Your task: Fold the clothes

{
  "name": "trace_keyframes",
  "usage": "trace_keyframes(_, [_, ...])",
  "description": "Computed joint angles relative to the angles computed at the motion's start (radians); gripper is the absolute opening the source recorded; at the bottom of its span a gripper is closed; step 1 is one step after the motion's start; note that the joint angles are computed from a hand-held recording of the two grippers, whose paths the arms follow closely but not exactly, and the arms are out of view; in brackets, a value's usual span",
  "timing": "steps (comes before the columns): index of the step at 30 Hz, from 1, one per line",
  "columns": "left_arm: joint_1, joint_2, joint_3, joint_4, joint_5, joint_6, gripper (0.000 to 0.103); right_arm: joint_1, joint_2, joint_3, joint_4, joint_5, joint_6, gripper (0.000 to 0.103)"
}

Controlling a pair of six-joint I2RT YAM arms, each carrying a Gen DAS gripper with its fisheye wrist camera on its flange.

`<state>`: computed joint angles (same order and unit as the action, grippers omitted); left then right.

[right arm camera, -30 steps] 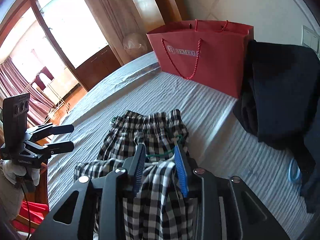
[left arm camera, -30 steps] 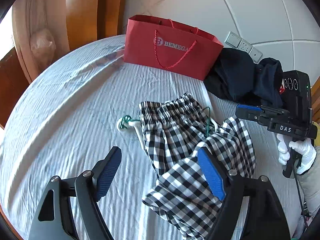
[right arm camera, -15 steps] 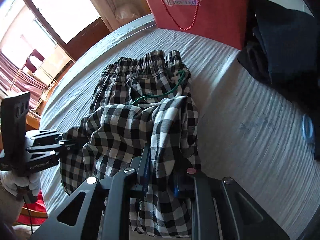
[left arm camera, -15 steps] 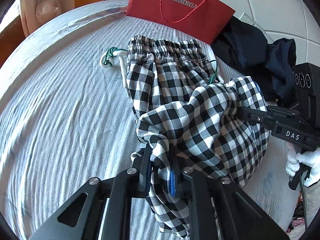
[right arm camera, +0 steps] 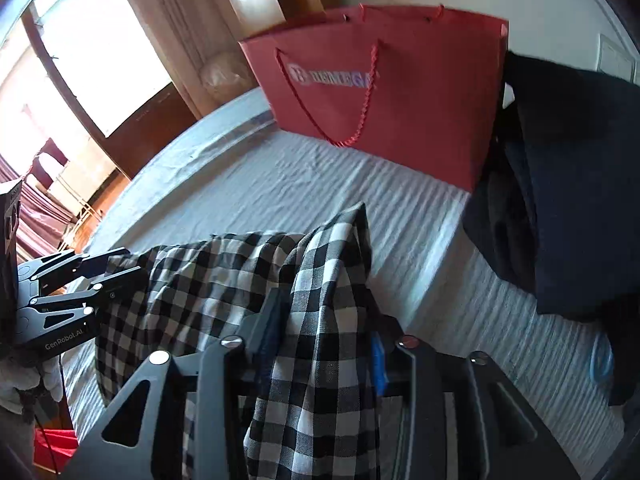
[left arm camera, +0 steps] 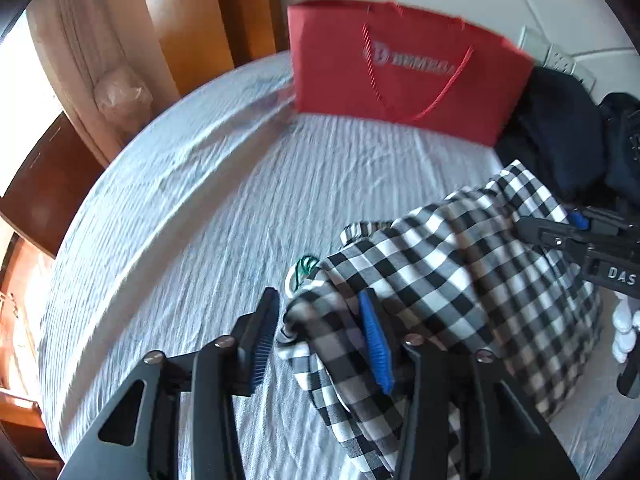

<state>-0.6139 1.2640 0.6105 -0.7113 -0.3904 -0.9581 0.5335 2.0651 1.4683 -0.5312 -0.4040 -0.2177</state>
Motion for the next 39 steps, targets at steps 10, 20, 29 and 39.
trace_keyframes(10, [-0.332,-0.210,0.078,-0.222,-0.148,-0.352,0.078,-0.103,-0.306,-0.263,0.066,-0.214,-0.091,0.058])
trace_keyframes(20, [-0.339,0.102,-0.068,0.123,0.031,-0.377,0.089,-0.131,-0.191,-0.294,-0.007,-0.094,-0.113,0.051])
trace_keyframes(29, [-0.371,-0.055,-0.063,0.034,-0.088,-0.433,0.103,-0.187,-0.245,-0.315,-0.014,-0.203,-0.078,0.079])
trace_keyframes(39, [-0.213,0.045,-0.139,0.259,0.034,-0.330,0.098,-0.191,-0.122,-0.255,-0.022,-0.228,-0.048,0.079])
